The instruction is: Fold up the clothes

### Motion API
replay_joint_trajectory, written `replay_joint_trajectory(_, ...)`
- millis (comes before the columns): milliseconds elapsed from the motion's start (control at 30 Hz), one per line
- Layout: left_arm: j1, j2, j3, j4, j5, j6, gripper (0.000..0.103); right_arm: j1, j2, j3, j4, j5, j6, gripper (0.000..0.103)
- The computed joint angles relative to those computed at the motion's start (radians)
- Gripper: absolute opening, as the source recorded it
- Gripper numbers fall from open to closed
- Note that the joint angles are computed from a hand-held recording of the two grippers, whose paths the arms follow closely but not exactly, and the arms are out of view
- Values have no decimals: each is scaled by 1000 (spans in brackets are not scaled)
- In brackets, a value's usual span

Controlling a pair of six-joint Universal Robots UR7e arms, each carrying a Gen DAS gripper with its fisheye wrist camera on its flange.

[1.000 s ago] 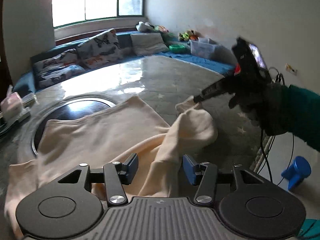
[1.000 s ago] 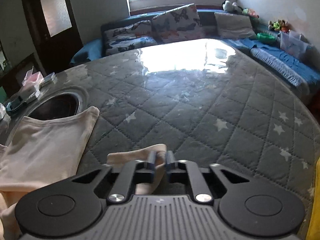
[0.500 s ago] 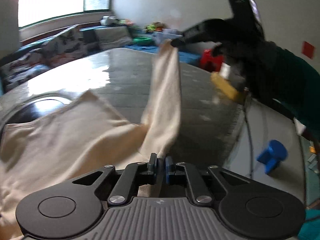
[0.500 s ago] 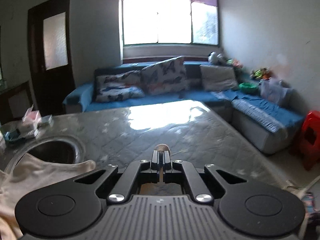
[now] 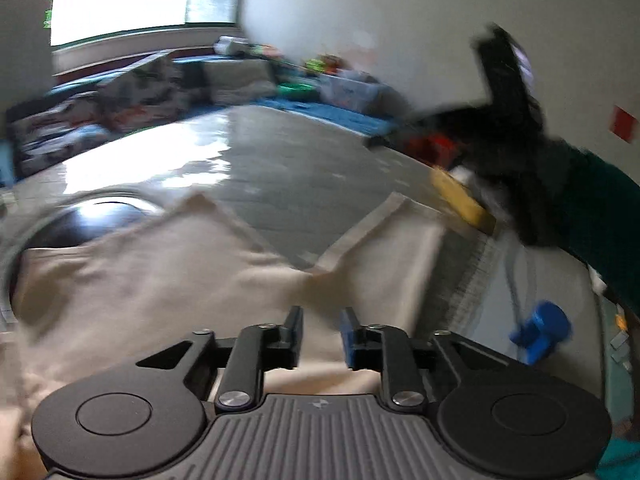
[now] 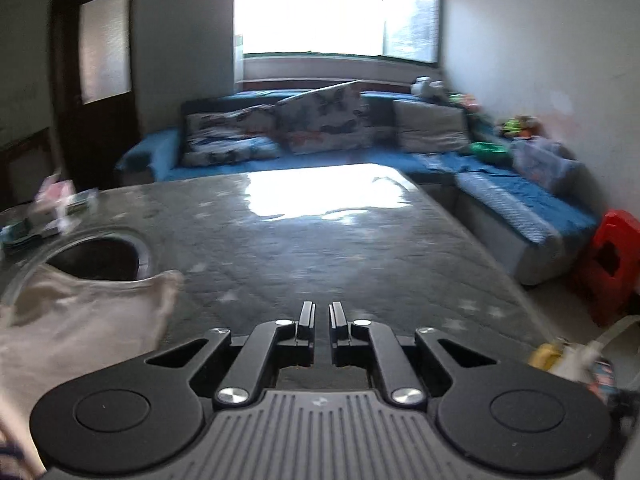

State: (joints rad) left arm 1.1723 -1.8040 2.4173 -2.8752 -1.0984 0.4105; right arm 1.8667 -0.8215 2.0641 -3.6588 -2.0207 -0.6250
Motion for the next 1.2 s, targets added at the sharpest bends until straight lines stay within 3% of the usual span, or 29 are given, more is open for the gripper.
replay_joint_trajectory(267, 123, 158, -182, -200, 266, -24, 26, 27, 76, -96, 211, 89, 16, 10)
replay_joint_trajectory(333, 168, 198, -242, -221, 287, -25, 26, 33, 94, -125, 261, 101, 28, 11)
replay_joint_trajectory(400, 209, 225, -292, -208, 283, -39, 37, 38, 116, -157, 313, 114, 40, 18)
replay_joint_trajectory(467, 233, 252, -321, -210, 275, -28, 40, 41, 139, -186, 352, 122, 46, 27)
replay_joint_trajectory(733, 288, 345, -392, -237, 258, 45, 44, 50, 220, -286, 440, 124, 46, 29)
replay_joint_trajectory(800, 296, 354, -399, -224, 242, 46, 41, 49, 229, -296, 450, 126, 41, 31)
replay_joint_trajectory(833, 300, 357, -403, -216, 233, 42, 34, 48, 234, -301, 453, 125, 39, 32)
replay_joint_trajectory(867, 304, 356, -405, -206, 215, 41, 15, 48, 238, -306, 457, 125, 37, 32)
replay_joint_trajectory(900, 304, 353, -401, -205, 205, 44, 7, 47, 241, -309, 458, 123, 38, 32)
replay_joint_trajectory(1000, 286, 334, -357, -253, 171, 96, 5, 44, 249, -317, 460, 117, 39, 32)
replay_joint_trajectory(1200, 254, 253, -273, -195, 66, 139, 11, 39, 258, -324, 459, 109, 45, 32)
